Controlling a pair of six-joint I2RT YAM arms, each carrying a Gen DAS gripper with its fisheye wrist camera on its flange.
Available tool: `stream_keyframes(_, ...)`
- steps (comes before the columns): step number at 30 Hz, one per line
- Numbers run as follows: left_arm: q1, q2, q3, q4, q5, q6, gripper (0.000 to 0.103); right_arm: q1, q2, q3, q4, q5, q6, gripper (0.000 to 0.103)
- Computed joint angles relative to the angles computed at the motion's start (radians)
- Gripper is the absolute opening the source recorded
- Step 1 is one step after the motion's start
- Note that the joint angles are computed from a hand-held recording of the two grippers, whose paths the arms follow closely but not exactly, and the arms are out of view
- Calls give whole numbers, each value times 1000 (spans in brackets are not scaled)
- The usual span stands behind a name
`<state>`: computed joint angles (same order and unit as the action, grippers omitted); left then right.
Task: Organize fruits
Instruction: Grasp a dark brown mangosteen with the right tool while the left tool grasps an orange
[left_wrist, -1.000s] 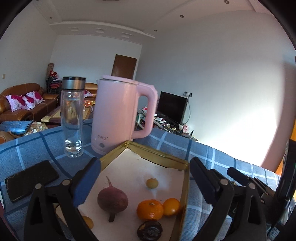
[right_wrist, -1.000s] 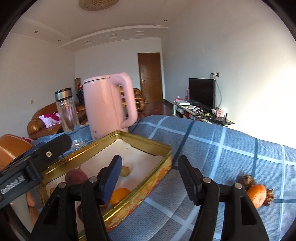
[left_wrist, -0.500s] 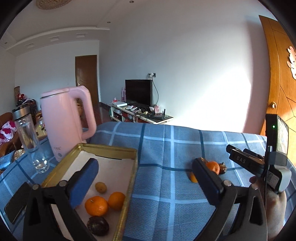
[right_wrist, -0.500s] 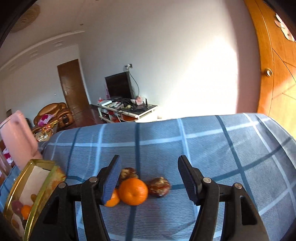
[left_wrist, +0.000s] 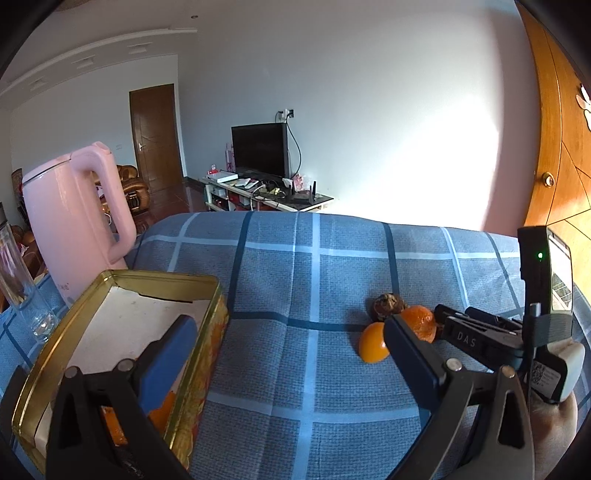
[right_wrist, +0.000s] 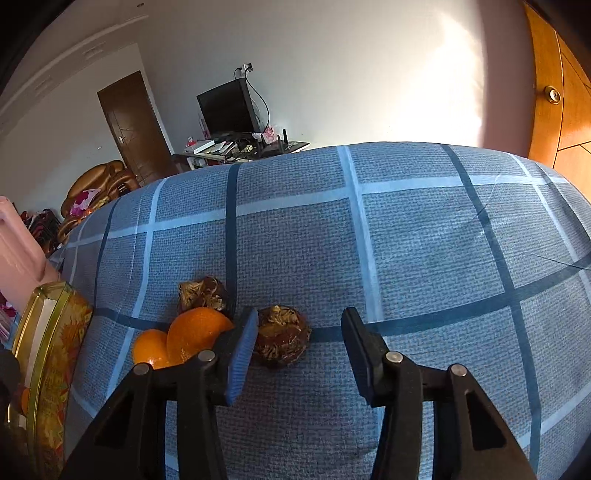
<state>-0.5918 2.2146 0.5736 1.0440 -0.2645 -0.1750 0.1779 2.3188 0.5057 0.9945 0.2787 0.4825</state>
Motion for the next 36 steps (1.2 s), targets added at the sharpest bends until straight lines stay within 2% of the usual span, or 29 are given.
stream_keyframes(3,12,14,27,-18,29,-5,103,-43,10,-10,33,-75,3,49)
stream_keyframes(6,24,36,48,-21,58,-9,103,-78,16,-17,39,-200,18,49)
stream_keyframes(11,34,72,81,-25,103,-7,103,-17,18,24,-24,-138,-19,49)
stream_keyframes(17,36,93,103,-27,96,4,103,26,10,56,-94,-77,-39,49)
stream_keyframes(19,43,95,110,-40,113,-1,103,13,11,44,-70,-106,-41,42)
stream_keyframes(20,42,97,113,-44,116,-2,103,6,5,34,-68,-115,-43,34)
stream_keyframes(23,29,96,119,-56,118,8,103,1,-10,10,-64,-113,-38,33)
stream_keyframes(27,-20,98,142,-78,83,43,102,-11,-50,-57,-35,-40,-26,29)
stream_keyframes(29,-52,111,172,-102,70,67,101,-31,-59,-84,-9,-25,-22,25)
stream_keyframes(32,-98,141,254,-185,60,109,99,-61,-50,-99,24,-46,-20,25)
stream_keyframes(34,-119,173,323,-253,38,127,85,-72,-45,-107,43,-60,-21,25)
stream_keyframes(36,-115,197,383,-324,65,131,82,-79,-40,-113,60,-70,-21,25)
